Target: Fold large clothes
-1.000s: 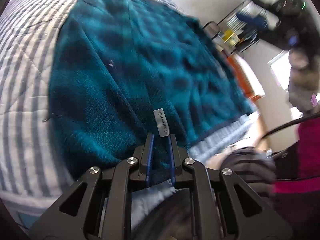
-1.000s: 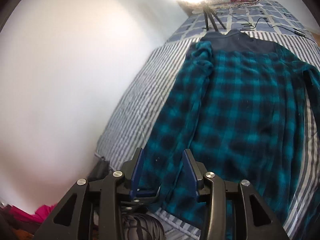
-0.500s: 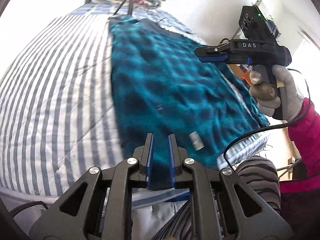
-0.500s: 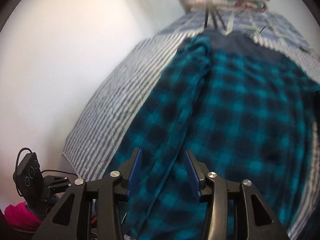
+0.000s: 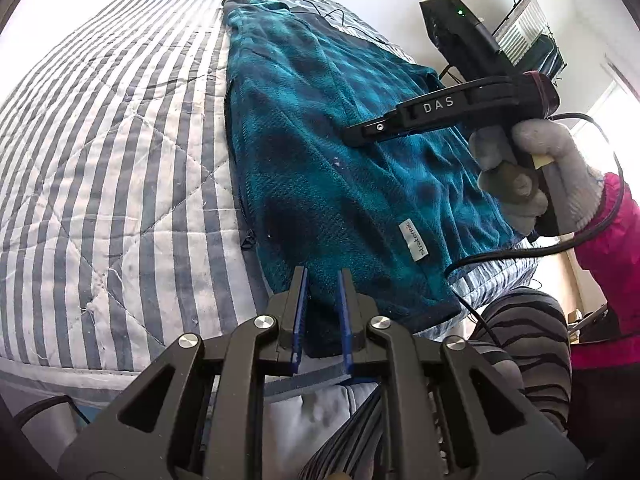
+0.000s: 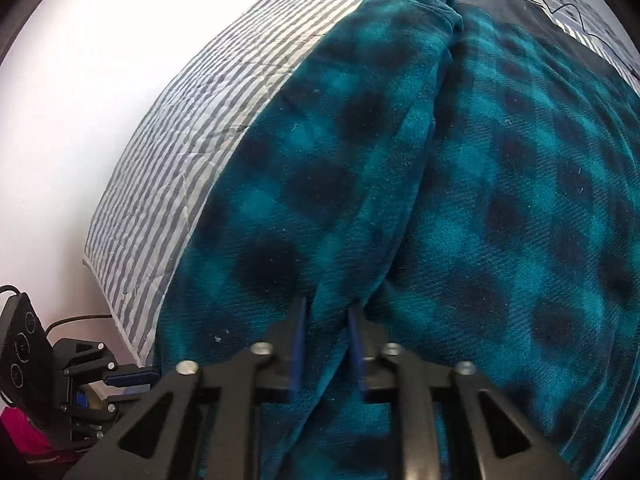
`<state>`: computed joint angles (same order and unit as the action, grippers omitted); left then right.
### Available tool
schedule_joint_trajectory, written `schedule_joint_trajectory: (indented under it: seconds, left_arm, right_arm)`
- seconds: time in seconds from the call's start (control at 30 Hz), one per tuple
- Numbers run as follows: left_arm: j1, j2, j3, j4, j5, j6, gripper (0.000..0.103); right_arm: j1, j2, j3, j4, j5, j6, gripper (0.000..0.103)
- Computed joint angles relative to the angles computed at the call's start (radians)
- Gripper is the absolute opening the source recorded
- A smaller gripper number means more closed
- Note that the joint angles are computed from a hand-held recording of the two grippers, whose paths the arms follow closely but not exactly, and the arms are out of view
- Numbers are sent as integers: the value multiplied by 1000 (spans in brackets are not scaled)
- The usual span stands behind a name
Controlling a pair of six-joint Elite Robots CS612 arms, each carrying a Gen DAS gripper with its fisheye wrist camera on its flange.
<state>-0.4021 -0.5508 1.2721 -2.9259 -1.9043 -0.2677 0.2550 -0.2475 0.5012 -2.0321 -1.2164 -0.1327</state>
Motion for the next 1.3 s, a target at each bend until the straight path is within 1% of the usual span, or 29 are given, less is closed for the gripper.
schedule_joint_trajectory:
  seconds: [0.07,0.13,0.2,0.27,0.3,0.33,0.37,0.4,0.5,0.53,0.57,0.63,0.7,0.73,0.77,0.8,0.83,0.87,0.9,0.93,0.97,1.03,1.07,1.1,1.13,1.17,1.2,1.23,1.3]
  left_arm:
    - [-1,-1,2,4,-2,15,15]
    - [-1,1,1,14,-15,24,15]
    - [-4,3,-2,22,-16,31,15]
    - [-4,2,-4,23,-16,33,15]
    - [-1,0,-1,9,-34,22,15]
    - [2,0,1,-5,-54,9,15]
    - [5,0,-1,-14,-75,-2,15]
    - [7,2,-4,-19,-97,-7,15]
    - [6,17,-34,7,-168,-16,15]
    - [4,22,-47,27,-188,-13,19]
    - [0,25,-56,41,-196,-8,31]
    - [-11,28,-64,49,-188,13,42]
    - [-25,27,-69,67,-149,49,42]
    - [-32,27,-73,83,-114,67,39]
    - [-40,29,-78,100,-86,71,24]
    - [-41,33,-88,119,-78,69,16]
    - [-40,39,-98,127,-87,60,13]
    - [-39,42,-102,120,-100,50,6]
    - [-35,46,-106,109,-122,35,6]
    - [-32,48,-109,92,-145,12,5]
    - [-27,54,-114,60,-185,-20,5]
    - [-24,61,-125,41,-210,-35,5]
    - [-26,68,-138,59,-208,-23,5]
    - [-27,77,-156,96,-210,-9,5]
    - [-29,89,-177,142,-220,9,5]
    - [-31,96,-191,175,-215,24,5]
    - [-32,99,-195,178,-213,28,5]
    - [-30,98,-195,177,-216,34,5]
    - [-26,90,-190,189,-225,42,6]
  right_arm:
    - [-7,-32,53,-47,17,-16,6]
    - [-14,-52,92,-84,14,-3,5]
    - [-14,-47,91,-63,-8,-7,5]
    - [-14,-45,90,-60,4,-27,6]
    - [-17,-47,93,-72,25,-24,13]
    - [-22,-50,97,-82,48,-17,16]
    - [-28,-51,96,-96,73,-8,30]
    - [-33,-54,99,-122,86,6,38]
    - [-41,-38,57,-134,89,42,39]
    - [-42,-26,32,-125,79,47,39]
    - [-41,-14,6,-112,65,46,39]
    - [-39,12,-51,-70,49,34,39]
    - [-34,38,-100,-40,26,31,39]
    - [-31,46,-114,-35,18,37,39]
    - [-27,60,-134,-32,12,49,39]
    - [-27,74,-157,-26,10,60,39]
    - [-27,89,-183,-16,12,67,37]
    - [-25,101,-200,-10,13,71,23]
    - [-25,118,-230,12,21,68,7]
    - [-24,135,-266,37,18,64,7]
    - [-23,135,-268,30,15,58,6]
    - [-27,108,-220,-24,26,39,5]
    - [-28,108,-221,-41,31,41,5]
    - [-28,107,-216,-54,24,48,5]
    - [-27,113,-224,-46,2,47,5]
    - [-24,120,-235,-25,-25,37,5]
    - [-21,135,-259,7,-51,23,5]
    - [-21,137,-255,11,-53,13,5]
    - [-28,131,-245,12,-11,7,11]
